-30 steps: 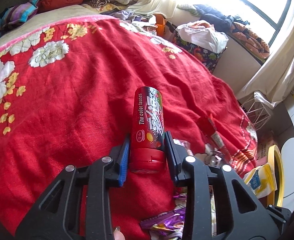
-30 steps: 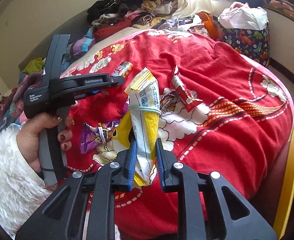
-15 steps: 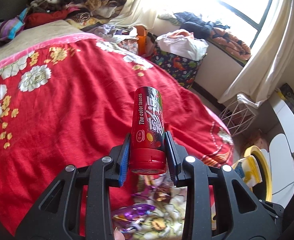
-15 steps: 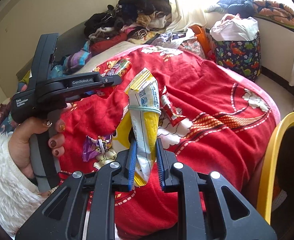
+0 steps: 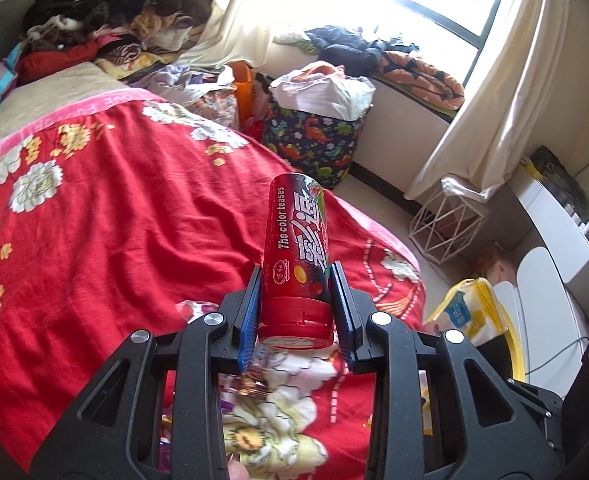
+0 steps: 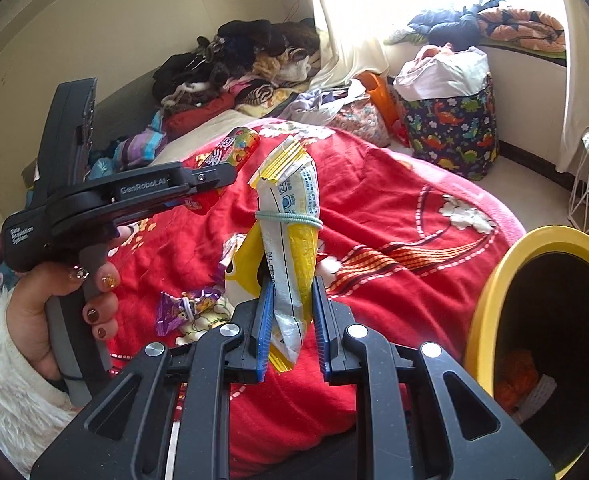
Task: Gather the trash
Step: 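Carry the red candy tube and yellow wrapper over the bin with both grippers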
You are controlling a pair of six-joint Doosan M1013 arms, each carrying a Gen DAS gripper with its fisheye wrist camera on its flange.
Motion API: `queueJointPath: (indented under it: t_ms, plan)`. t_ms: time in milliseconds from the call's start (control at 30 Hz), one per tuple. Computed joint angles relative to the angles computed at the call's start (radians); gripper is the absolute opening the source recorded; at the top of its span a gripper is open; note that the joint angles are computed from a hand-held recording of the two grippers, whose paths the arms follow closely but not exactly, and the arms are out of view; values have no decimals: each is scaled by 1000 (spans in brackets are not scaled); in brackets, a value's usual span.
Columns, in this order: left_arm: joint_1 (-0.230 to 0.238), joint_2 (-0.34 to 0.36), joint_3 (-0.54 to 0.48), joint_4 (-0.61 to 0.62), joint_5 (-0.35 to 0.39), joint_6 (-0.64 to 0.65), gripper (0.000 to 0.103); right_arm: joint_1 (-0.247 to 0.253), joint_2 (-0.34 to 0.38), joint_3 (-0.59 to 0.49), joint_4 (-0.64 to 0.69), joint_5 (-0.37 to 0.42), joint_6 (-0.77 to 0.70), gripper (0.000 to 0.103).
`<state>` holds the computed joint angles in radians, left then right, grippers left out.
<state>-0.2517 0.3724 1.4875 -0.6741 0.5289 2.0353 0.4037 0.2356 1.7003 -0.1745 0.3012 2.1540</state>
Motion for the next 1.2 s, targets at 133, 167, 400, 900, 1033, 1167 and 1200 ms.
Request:
queueJointPath:
  t_ms: [133, 167, 400, 900, 1033, 1167, 1200]
  plan:
    - [-9, -3, -1, -12, 5, 22, 26, -5, -14, 15, -66, -4, 75, 18]
    - [-13, -4, -1, -14, 7, 28, 26, -6, -18, 20, -80, -6, 93, 18]
    - [-33, -11, 2, -27, 15, 59, 26, -17, -45, 52, -174, -15, 218, 18]
    - [-68, -23, 5, -80, 32, 154, 26, -31, -101, 121, -388, -9, 485, 18]
    - [-76, -23, 6, -91, 37, 170, 26, -35, -114, 137, -445, -3, 558, 18]
    - [-81, -24, 7, -107, 46, 194, 26, -34, -123, 147, -507, 11, 632, 18]
    - [-84, -25, 8, -107, 46, 196, 26, -35, -125, 150, -519, 13, 647, 18]
